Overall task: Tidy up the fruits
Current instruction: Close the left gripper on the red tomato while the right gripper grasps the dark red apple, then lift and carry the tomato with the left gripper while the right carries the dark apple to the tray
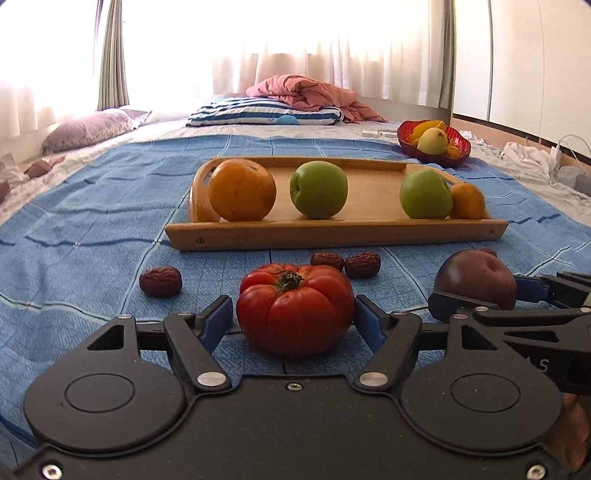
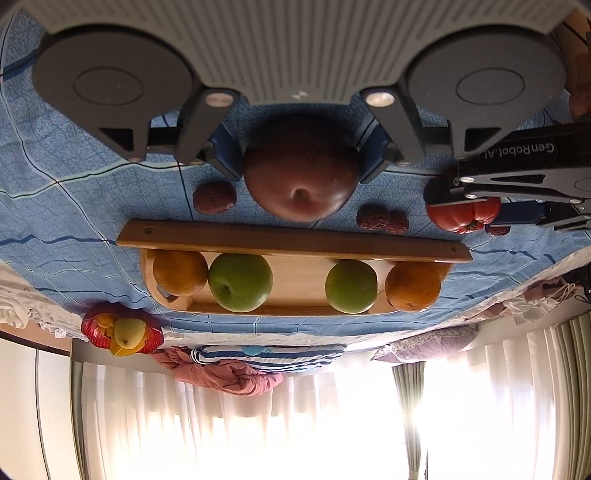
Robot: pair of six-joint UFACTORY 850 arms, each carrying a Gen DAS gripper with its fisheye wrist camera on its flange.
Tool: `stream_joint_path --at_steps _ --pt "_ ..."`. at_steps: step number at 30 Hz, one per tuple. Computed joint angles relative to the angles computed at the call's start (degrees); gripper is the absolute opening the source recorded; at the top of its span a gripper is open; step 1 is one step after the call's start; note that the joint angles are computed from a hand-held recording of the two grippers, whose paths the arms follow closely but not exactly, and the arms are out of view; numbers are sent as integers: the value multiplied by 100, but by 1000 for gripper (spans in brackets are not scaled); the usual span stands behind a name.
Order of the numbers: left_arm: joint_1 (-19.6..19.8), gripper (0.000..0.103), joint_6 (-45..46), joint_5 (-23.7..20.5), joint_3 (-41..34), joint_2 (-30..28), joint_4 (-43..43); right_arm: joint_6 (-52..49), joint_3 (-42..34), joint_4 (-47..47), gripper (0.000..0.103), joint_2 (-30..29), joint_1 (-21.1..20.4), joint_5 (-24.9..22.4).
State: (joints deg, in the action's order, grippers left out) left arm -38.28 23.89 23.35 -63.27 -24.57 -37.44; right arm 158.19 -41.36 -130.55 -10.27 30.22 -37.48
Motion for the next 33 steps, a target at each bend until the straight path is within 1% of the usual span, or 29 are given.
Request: stream_joint_path --at_steps 2,4,6,8,11,17,21,24,29,33 --pt "4 68 -145 79 18 -24 119 -11 -20 51 80 -40 16 -60" --pt "-15 66 -96 185 34 -37 127 -102 -48 168 80 -81 54 -136" --pt "-26 64 19 188 14 -59 85 -76 -53 188 80 -92 64 -158" --pt "-50 63 150 215 -2 -74 -31 -17 -51 196 80 -91 69 -166" --pt "-72 64 296 237 -18 -87 -171 -59 -60 229 74 -92 80 -163" --pt "-110 63 467 294 -29 -87 -353 -204 -86 380 67 -97 129 -186" --pt "-104 62 408 276 -14 -45 -320 -186 -89 474 66 -80 157 -209" --pt "-116 62 383 357 52 19 -237 -116 -88 523 66 -46 158 -192" --pt "-169 62 640 530 88 99 -360 -72 -79 554 66 5 155 -212" --pt "-192 62 755 564 50 144 -423 -152 -70 583 66 63 180 -287"
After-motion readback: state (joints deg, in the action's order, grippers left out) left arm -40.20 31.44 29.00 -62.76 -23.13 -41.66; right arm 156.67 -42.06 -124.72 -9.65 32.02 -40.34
